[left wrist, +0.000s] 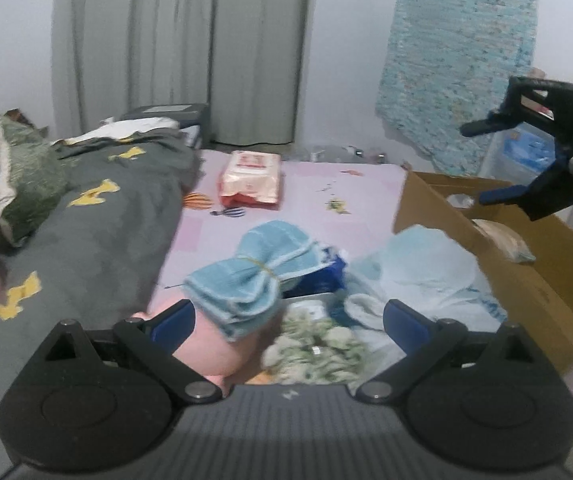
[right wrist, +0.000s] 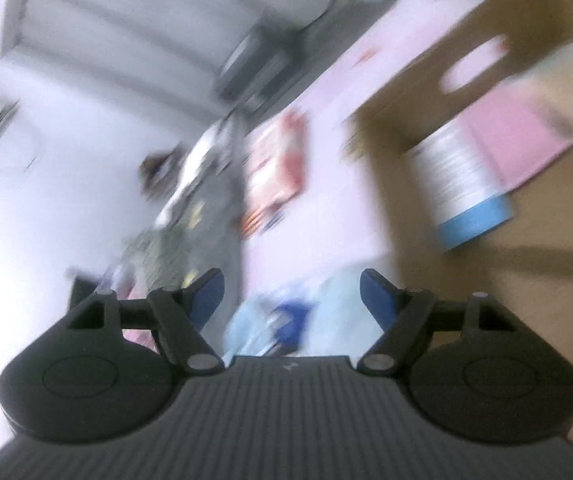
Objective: Organize soft objects
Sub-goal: 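Move the right gripper back to the pile toward the blue packet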
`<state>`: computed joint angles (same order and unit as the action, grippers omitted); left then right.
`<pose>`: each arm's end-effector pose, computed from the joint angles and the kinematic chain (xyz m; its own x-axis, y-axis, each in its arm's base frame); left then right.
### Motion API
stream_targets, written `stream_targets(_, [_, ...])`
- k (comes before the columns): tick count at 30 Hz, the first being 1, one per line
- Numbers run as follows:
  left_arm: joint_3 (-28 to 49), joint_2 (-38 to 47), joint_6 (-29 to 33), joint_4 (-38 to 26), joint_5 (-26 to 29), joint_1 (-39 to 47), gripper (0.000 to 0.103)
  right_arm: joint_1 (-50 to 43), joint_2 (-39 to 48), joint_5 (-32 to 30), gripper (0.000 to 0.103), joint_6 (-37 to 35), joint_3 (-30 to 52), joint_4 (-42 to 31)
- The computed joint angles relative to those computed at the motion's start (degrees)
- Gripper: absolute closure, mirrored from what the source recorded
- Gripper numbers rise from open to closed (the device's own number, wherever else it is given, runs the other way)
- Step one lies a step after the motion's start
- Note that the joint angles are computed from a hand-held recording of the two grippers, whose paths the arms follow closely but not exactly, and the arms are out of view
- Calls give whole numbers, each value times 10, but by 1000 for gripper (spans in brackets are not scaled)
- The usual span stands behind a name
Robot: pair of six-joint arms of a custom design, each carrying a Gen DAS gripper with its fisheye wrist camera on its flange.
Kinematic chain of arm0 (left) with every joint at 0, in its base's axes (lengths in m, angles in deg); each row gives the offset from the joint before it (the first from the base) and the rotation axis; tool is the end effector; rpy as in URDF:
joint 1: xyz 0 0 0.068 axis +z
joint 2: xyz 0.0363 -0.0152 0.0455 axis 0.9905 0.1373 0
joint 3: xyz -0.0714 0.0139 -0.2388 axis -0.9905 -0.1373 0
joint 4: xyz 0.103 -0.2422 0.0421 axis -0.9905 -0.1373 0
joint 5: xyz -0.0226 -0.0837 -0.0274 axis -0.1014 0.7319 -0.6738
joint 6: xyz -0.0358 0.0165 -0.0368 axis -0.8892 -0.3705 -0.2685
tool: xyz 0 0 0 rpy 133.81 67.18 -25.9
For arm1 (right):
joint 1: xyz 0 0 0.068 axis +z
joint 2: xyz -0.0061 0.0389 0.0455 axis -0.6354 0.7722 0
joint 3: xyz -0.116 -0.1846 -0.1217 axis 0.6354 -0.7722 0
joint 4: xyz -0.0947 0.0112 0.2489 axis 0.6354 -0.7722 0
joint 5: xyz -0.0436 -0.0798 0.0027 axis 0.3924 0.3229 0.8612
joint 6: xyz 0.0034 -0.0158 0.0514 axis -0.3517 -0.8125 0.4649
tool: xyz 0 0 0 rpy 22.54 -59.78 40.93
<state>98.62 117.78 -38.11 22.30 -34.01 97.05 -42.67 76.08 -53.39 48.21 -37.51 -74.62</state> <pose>0.1475 0.0183 0.1297 -0.5423 0.2068 -0.8144 0.4437 0.8935 -0.0686 0.1892 0.0069 0.1802 -0.6629 0.6951 -0.2782 0.2519 0.5570 0.7914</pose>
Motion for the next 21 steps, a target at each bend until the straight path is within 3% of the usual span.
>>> stream_targets(4, [7, 39, 5, 29, -2, 26, 3, 130, 138, 26, 28, 61, 39, 109])
stream_targets(7, [9, 67, 8, 63, -18, 27, 5, 180, 236, 30, 28, 79, 80, 151])
stream_targets(11, [29, 132, 12, 96, -27, 10, 19, 213, 321, 52, 28, 81, 138, 148])
stream_targets(17, [78, 269, -14, 130, -38, -49, 40, 236, 467, 25, 28, 90, 230, 131])
stream_targets(21, [104, 331, -20, 142, -32, -43, 44, 252, 580, 9, 28, 82, 324, 111])
